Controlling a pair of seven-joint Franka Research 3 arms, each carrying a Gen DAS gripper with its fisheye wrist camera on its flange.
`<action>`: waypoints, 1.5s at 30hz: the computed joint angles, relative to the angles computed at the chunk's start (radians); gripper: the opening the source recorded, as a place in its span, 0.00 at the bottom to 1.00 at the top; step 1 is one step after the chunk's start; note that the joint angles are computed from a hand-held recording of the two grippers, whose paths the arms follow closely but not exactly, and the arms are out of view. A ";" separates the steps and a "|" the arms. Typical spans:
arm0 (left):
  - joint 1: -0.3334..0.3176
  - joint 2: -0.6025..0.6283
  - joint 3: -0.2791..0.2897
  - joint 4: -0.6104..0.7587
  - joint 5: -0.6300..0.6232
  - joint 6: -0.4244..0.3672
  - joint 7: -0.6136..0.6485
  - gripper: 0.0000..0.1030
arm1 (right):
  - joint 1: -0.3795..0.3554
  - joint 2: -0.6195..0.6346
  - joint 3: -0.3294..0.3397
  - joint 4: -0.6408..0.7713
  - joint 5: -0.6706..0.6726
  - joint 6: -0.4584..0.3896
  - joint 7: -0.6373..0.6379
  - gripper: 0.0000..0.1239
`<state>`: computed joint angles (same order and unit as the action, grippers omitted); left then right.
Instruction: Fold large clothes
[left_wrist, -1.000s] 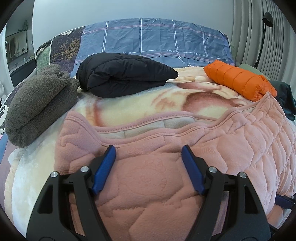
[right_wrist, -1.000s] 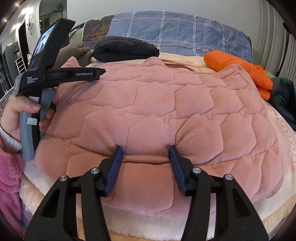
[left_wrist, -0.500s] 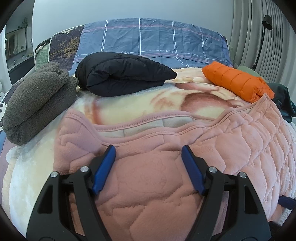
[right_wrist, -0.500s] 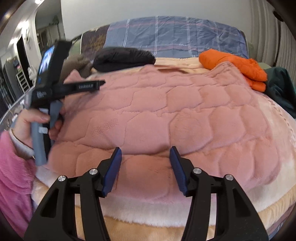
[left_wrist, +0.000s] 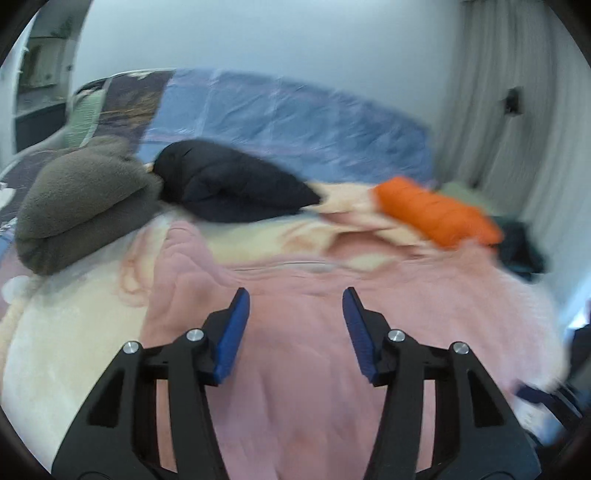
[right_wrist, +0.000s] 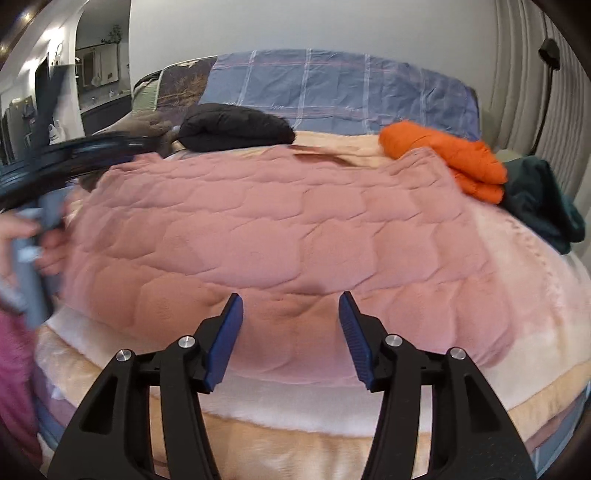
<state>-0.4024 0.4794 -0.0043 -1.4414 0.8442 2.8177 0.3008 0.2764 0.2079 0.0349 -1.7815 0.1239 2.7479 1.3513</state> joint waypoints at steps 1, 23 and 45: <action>-0.010 -0.040 0.002 -0.052 0.027 0.023 -0.002 0.51 | -0.006 0.008 0.001 0.012 0.011 -0.008 -0.004 0.44; -0.052 -0.109 -0.100 -0.176 0.118 -0.254 0.079 0.62 | -0.038 0.051 0.007 0.047 0.094 -0.033 -0.064 0.45; -0.023 -0.123 -0.119 -0.207 0.102 -0.270 0.035 0.62 | -0.029 0.090 -0.121 0.051 -0.119 0.051 0.187 0.41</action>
